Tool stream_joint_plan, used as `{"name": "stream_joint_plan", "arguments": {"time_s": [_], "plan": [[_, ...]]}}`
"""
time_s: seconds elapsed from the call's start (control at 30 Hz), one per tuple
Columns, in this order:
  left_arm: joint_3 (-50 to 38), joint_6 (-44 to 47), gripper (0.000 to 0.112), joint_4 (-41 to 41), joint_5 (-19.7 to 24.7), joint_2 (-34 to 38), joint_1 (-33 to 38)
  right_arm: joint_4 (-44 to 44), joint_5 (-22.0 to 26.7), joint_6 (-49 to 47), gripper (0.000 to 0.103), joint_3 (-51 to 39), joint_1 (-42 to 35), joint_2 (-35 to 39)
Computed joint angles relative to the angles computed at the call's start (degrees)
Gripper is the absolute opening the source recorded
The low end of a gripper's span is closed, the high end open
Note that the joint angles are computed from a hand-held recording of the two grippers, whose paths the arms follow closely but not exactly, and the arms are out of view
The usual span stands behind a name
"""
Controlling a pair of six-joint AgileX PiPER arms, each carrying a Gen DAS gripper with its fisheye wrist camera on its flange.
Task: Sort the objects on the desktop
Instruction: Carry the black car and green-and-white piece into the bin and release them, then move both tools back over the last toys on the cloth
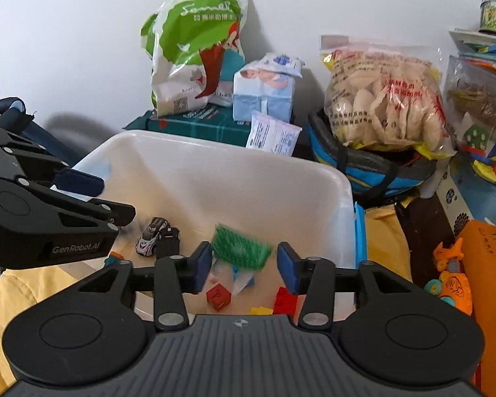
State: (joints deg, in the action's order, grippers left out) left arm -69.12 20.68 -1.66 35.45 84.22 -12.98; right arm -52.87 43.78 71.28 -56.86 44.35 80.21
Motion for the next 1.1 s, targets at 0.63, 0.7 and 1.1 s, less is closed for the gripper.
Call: {"name": "stream_joint_plan", "arguments": {"time_s": [0.63, 0.7, 1.1], "plan": [[23.0, 17.1, 0.055, -18.1, 7.0, -24.3, 9.5, -4.6, 13.7, 19.2, 0.06, 9.2, 19.5, -11.8], [26.0, 17.8, 0.054, -18.3, 6.6, -25.3, 10.2, -3.7, 14.4, 20.9, 0.06, 10.6, 21.0, -11.5], [28.3, 31.1, 0.054, -17.3, -3.1, -14.0, 10.4, -0.2, 14.9, 30.7, 0.06, 18.2, 26.8, -11.8]]}}
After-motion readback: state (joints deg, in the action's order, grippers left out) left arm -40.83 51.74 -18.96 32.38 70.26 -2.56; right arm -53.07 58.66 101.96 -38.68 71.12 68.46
